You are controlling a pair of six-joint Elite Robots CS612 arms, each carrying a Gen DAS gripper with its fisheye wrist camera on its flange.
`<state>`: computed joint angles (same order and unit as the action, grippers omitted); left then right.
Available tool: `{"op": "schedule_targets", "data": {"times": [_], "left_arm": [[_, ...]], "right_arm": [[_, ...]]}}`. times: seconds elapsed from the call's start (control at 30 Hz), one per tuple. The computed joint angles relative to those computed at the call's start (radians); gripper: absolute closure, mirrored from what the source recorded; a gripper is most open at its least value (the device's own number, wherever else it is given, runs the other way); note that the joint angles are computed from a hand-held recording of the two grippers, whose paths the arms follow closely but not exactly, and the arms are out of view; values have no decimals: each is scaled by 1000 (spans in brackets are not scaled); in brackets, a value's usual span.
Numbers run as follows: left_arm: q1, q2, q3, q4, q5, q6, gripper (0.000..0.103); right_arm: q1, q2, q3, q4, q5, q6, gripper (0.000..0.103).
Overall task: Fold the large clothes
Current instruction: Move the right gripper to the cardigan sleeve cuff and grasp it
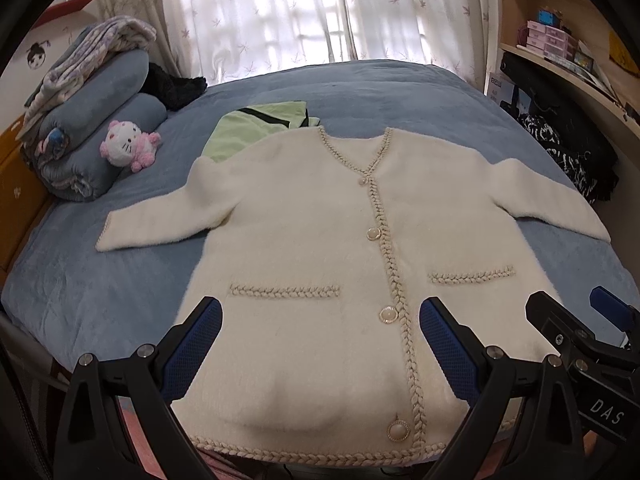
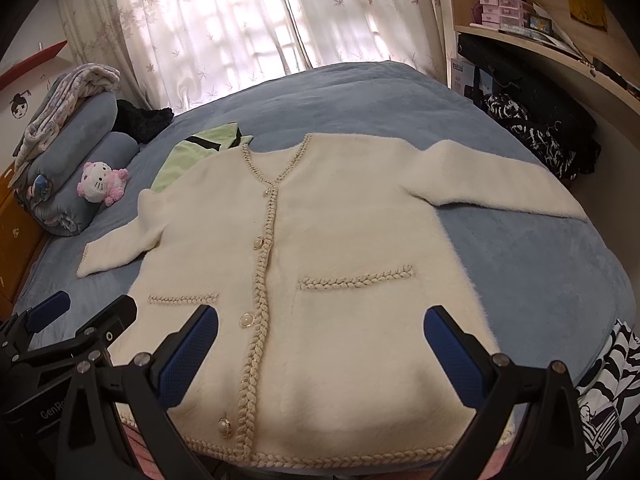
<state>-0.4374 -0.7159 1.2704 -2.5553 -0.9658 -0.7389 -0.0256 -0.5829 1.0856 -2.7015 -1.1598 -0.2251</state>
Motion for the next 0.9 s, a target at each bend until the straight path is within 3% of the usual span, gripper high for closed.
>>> {"op": "schedule_targets", "data": {"times": [0.2,0.37,0.57,0.7,0.83,0.9], "left_arm": [[4,38,-87,24,18,92,5],[14,82,-176,-25,-2,197,5],[15,158,-324,-13,29,301,5],[16,213,-425,-41,47,360,5],[23,265,-533,-21,18,398,5],[28,298,-601,0,-8,415,5]], "right_arm": [[-8,33,-63,7,11,33,0],[-18,76,-143,-20,25,108,0],[-32,141,-269,-67,31,220,0],[-36,178,-344,-113,25,249,0],[-41,232,-443,-160,44,309,0],[-39,261,-511,-122,37,301,0]]}}
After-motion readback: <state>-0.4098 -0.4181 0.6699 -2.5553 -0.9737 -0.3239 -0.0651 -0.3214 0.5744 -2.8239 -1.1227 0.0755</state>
